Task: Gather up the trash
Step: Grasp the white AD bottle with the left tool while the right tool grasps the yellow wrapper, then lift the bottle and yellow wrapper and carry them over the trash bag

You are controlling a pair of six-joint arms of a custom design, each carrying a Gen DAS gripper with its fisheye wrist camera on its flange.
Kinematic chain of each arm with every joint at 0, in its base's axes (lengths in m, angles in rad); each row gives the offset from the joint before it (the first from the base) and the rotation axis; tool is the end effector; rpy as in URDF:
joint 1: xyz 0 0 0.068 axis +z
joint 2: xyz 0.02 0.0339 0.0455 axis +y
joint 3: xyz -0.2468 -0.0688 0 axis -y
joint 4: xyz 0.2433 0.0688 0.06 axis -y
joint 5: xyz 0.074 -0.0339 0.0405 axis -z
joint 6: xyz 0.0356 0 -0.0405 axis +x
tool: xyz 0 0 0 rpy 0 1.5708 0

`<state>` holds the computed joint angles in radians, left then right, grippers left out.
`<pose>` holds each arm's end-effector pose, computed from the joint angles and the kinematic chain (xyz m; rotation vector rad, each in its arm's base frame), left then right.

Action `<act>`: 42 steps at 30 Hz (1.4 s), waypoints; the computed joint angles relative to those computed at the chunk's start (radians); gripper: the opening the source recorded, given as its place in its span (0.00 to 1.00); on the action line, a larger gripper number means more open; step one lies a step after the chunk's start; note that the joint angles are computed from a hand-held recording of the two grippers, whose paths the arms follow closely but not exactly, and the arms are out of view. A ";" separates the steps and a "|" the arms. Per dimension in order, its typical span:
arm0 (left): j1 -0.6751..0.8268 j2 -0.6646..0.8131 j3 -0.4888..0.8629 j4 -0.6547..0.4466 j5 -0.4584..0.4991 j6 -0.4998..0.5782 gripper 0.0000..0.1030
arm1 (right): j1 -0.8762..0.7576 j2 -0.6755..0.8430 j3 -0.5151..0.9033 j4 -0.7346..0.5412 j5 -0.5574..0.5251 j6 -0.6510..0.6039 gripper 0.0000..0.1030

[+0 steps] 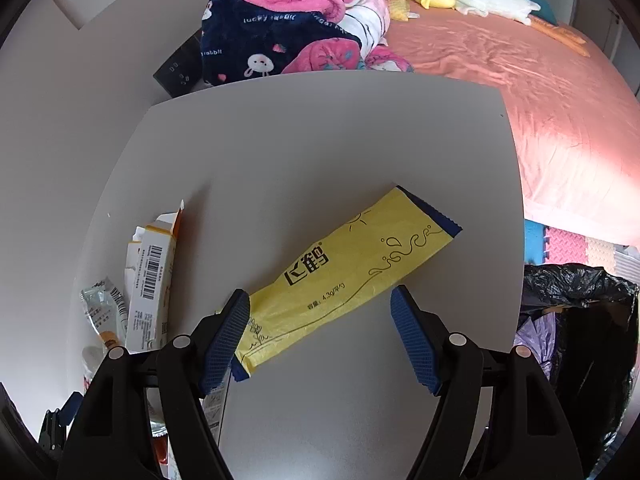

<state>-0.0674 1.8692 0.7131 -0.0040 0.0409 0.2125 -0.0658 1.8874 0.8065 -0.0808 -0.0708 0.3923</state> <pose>0.2885 -0.0209 0.0504 0.3922 2.7008 -0.0145 0.3073 -0.0177 0.0611 0.6032 2.6762 0.1884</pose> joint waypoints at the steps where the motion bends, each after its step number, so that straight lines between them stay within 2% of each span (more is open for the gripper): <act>1: 0.001 0.019 0.013 -0.003 -0.004 0.003 0.94 | 0.003 0.011 0.010 -0.002 0.001 -0.001 0.71; 6: 0.023 0.081 0.063 -0.029 -0.004 0.014 0.92 | 0.021 0.041 0.052 -0.030 0.018 -0.028 0.68; 9: 0.048 0.091 0.069 -0.040 0.027 0.024 0.80 | 0.017 0.042 0.061 -0.038 -0.019 -0.065 0.51; 11: 0.058 0.085 0.059 -0.027 0.045 0.029 0.68 | 0.009 0.036 0.057 -0.030 -0.050 -0.075 0.35; 14: 0.066 0.069 0.039 -0.014 0.059 0.029 0.68 | 0.007 0.018 0.034 -0.004 -0.071 -0.092 0.22; 18: 0.072 0.034 -0.011 0.029 0.070 0.013 0.68 | 0.010 -0.007 0.004 0.013 -0.075 -0.116 0.21; 23: 0.075 -0.045 -0.056 0.022 0.081 0.007 0.68 | -0.008 -0.049 -0.036 0.015 -0.087 -0.133 0.21; 34: 0.017 -0.261 -0.108 -0.093 0.077 -0.047 0.68 | -0.070 -0.256 -0.154 -0.036 -0.131 -0.222 0.21; 42: -0.111 -0.369 -0.131 -0.151 0.068 -0.132 0.68 | -0.155 -0.454 -0.248 -0.124 -0.186 -0.328 0.21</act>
